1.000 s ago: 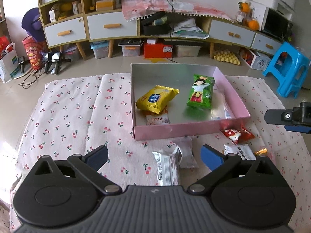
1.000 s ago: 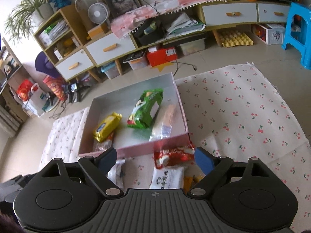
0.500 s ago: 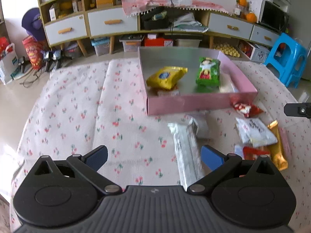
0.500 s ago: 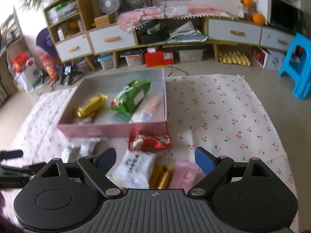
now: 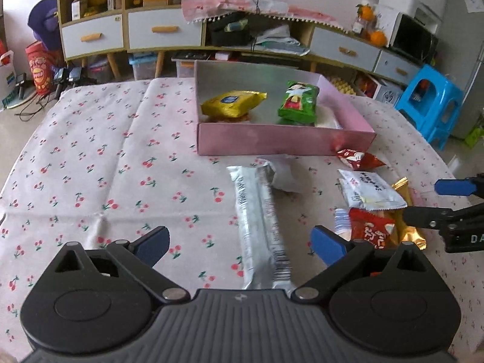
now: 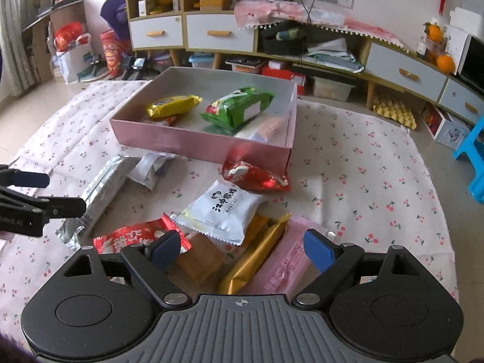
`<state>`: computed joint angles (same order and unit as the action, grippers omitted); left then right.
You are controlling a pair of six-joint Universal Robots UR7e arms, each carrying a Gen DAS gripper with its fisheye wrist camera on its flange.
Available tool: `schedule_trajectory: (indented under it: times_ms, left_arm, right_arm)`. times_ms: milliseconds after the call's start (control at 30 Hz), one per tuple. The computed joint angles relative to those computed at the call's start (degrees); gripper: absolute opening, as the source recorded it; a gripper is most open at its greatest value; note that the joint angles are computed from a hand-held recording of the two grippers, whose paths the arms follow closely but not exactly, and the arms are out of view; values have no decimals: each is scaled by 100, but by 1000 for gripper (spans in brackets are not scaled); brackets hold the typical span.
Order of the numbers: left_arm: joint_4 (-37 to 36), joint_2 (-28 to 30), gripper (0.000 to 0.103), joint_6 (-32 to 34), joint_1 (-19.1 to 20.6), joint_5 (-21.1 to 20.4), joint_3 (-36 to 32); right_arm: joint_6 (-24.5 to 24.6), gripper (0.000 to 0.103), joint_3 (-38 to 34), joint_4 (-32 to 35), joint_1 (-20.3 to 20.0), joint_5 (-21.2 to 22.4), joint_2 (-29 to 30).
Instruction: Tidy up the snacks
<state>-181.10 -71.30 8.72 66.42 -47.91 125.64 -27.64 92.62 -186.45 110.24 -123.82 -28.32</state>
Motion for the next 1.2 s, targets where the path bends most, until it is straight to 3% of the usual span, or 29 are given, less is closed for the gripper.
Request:
schedule_trajectory:
  times_ms: [333,500,667,767,967,1067,1200]
  left_arm:
    - [220,103,84,-907,102,-145,-94]
    - [304,161,78,-1033,95,-156,-134]
    - [352,210,70,-1058,76,-135,-164]
    - [475,225,63,-1152,76,-38,-197]
    - [554,216,53,-1232,88,32,-227]
    - [588,196,52,-1244,96,25,-237]
    - [639,160,41,-1256,112,-36,-250]
  right_arm:
    - [337,90,-269,163,-44,241,156]
    - [403,90,-501,212,-42,209,334]
    - [902,90,-688,672,-99,313,374]
    - [1129,90,-807,848,-109,260,437]
    - [1137,90,-941,896,-77,43,567]
    - [1033,87,-1013,892,-44,-124,645]
    - [1096,81,-1053,906,-24,-228,678]
